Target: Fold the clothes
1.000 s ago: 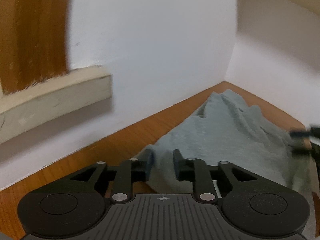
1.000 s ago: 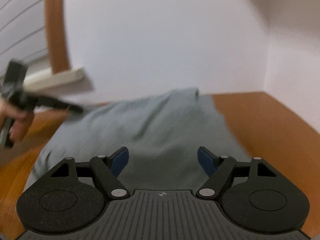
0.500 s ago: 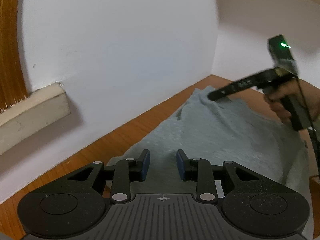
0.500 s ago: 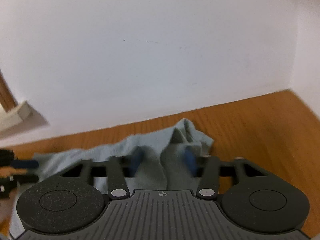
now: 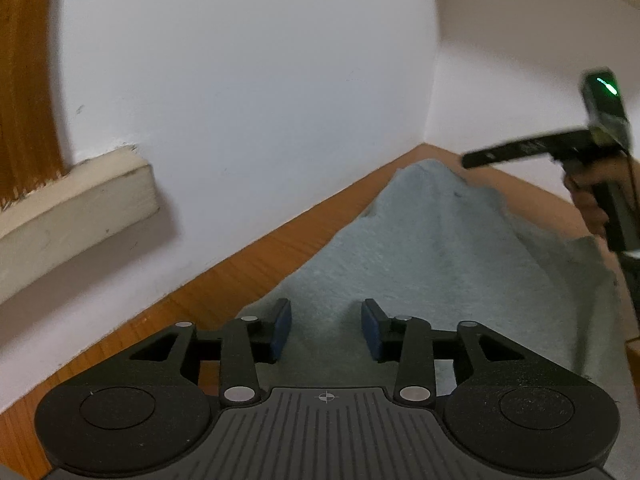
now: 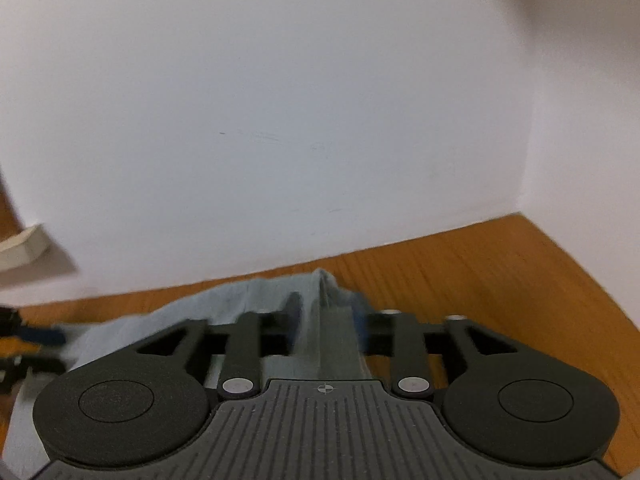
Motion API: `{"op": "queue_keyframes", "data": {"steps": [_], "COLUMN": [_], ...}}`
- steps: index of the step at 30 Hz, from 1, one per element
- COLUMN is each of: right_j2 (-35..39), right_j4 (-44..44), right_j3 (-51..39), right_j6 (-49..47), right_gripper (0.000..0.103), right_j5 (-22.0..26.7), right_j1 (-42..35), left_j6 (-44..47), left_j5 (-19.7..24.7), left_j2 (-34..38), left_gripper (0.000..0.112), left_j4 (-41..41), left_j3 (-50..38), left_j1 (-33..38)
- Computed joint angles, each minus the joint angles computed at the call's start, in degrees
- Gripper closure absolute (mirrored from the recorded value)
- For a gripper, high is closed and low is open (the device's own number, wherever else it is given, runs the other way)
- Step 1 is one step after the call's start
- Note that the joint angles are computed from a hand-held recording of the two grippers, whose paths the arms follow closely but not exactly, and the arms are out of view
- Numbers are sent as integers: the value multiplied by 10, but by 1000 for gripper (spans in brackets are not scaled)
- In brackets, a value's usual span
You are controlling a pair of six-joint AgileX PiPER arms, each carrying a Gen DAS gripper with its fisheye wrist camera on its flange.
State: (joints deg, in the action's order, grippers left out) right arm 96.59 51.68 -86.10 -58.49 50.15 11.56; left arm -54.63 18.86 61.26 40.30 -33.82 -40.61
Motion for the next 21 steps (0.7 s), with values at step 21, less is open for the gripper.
{"op": "queue_keyframes", "data": {"steps": [21], "right_j2": [-444], "right_j4": [72], "right_j3": [424], "right_j6": [-95], "right_gripper": [47], "right_j5": [180], "right_j1": [-279], "left_j6": [149], "left_j5": [61], "left_j2": [-142], "left_gripper": [57], "left_j4": [-195], "left_j3": [62], "left_j1": [-41]}}
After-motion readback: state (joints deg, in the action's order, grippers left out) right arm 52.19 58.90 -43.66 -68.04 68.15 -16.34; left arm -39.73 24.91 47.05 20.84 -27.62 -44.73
